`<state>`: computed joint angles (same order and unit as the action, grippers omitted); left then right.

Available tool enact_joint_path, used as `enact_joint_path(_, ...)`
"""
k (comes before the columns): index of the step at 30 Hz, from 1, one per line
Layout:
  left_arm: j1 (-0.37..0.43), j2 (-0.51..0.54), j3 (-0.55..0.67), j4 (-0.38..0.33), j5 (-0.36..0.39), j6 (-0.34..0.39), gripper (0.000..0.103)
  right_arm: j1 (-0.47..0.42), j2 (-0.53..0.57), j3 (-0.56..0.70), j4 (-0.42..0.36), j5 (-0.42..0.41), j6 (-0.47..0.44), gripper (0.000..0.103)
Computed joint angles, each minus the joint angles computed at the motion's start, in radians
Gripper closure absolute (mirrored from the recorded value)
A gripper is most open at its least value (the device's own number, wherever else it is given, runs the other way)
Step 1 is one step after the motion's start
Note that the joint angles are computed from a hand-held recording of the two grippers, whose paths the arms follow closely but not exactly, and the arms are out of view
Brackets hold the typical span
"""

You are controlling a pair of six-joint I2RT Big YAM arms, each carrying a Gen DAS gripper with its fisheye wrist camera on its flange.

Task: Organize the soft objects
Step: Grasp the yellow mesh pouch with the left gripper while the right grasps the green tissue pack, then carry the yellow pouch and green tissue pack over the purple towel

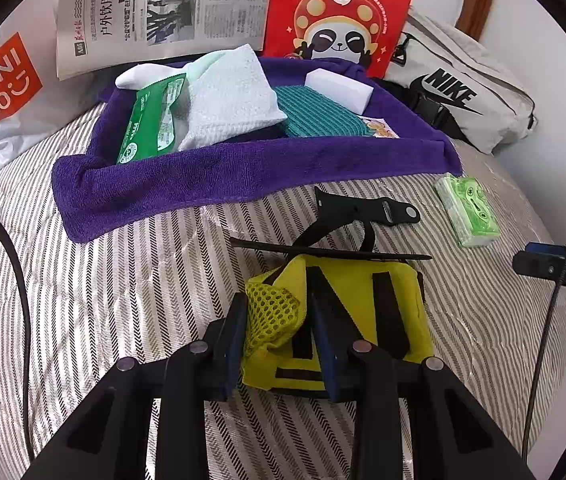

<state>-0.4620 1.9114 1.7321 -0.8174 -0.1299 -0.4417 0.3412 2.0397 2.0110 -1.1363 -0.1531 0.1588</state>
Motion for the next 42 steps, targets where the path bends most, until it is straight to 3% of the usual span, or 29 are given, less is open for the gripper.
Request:
enact_joint_path(8, 0.022, -0.081, -0.098, 0.065, 0.043, -0.028, 0.079, 0.013, 0.015, 0.022, -0.005, 0.021, 0.000, 0.012)
enact_joint_path(11, 0.033, -0.101, -0.120, 0.049, 0.041, -0.043, 0.079, 0.021, 0.042, 0.065, -0.026, 0.023, 0.000, 0.012)
enact_joint_path(19, 0.057, -0.156, -0.218, 0.087, 0.075, -0.092, 0.079, 0.042, 0.115, 0.183, -0.037, 0.026, -0.009, 0.012)
enact_joint_path(22, 0.064, -0.169, -0.243, 0.115, 0.098, -0.112, 0.079, 0.046, 0.173, 0.273, -0.083, 0.082, 0.022, 0.013)
enact_joint_path(25, 0.061, -0.167, -0.235, 0.108, 0.094, -0.114, 0.079, 0.041, 0.223, 0.346, -0.119, 0.074, 0.060, 0.019)
enact_joint_path(28, 0.067, -0.174, -0.242, 0.136, 0.165, -0.123, 0.079, 0.044, 0.236, 0.360, -0.113, 0.087, 0.055, 0.029)
enact_joint_path(31, 0.062, -0.175, -0.236, 0.153, 0.195, -0.124, 0.079, 0.046, 0.223, 0.335, -0.077, 0.100, 0.039, 0.048)
enact_joint_path(35, 0.058, -0.184, -0.228, 0.167, 0.211, -0.127, 0.079, 0.027, 0.206, 0.310, -0.054, 0.024, 0.058, 0.050)
enact_joint_path(42, 0.060, -0.237, -0.261, 0.172, 0.191, -0.132, 0.079, 0.024, 0.143, 0.230, -0.005, 0.013, 0.039, 0.050)
